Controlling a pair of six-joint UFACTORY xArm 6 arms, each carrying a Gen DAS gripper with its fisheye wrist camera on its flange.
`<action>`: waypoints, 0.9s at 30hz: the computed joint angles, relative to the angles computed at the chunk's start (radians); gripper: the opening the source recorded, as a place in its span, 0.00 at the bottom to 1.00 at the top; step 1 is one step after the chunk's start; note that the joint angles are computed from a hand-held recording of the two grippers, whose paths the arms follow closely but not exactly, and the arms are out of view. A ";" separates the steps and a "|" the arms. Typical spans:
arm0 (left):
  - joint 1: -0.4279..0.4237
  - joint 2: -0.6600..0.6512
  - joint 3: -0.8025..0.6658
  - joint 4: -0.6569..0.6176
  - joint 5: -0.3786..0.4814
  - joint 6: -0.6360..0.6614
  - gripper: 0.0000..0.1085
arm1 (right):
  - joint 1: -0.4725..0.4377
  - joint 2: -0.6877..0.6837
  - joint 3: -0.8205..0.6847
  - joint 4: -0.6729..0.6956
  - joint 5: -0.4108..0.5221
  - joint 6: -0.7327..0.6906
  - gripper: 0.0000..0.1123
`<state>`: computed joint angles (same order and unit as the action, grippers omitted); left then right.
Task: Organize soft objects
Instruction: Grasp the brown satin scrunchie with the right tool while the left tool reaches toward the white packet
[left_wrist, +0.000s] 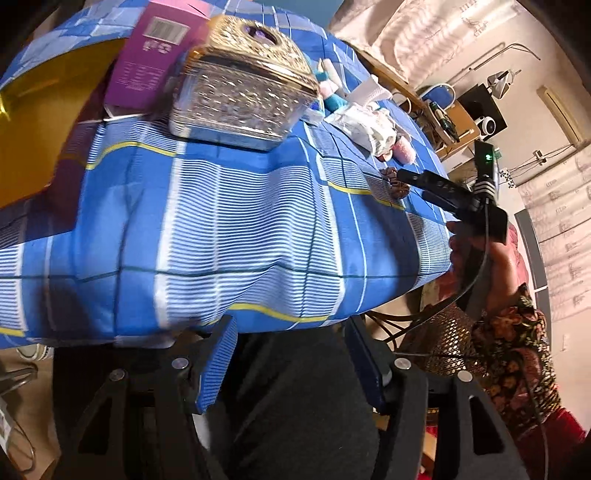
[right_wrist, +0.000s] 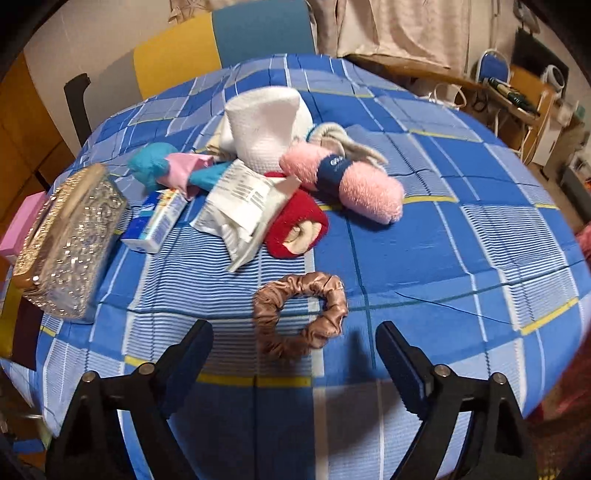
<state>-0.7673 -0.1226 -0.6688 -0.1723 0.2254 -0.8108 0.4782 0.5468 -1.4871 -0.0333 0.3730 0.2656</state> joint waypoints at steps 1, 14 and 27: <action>-0.002 0.016 -0.016 -0.035 -0.002 0.032 0.57 | 0.000 0.016 -0.018 0.000 0.012 -0.010 0.74; 0.038 0.265 -0.345 0.065 0.043 0.034 0.58 | -0.008 0.084 -0.106 0.092 0.072 -0.080 0.21; 0.124 0.750 -1.001 -0.185 0.167 0.159 0.74 | -0.044 0.005 -0.036 0.401 0.022 -0.201 0.19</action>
<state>-0.6431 0.6277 -1.6703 -0.3570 0.3923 -0.6516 0.4346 0.5519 -1.5226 0.3674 0.3953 0.0648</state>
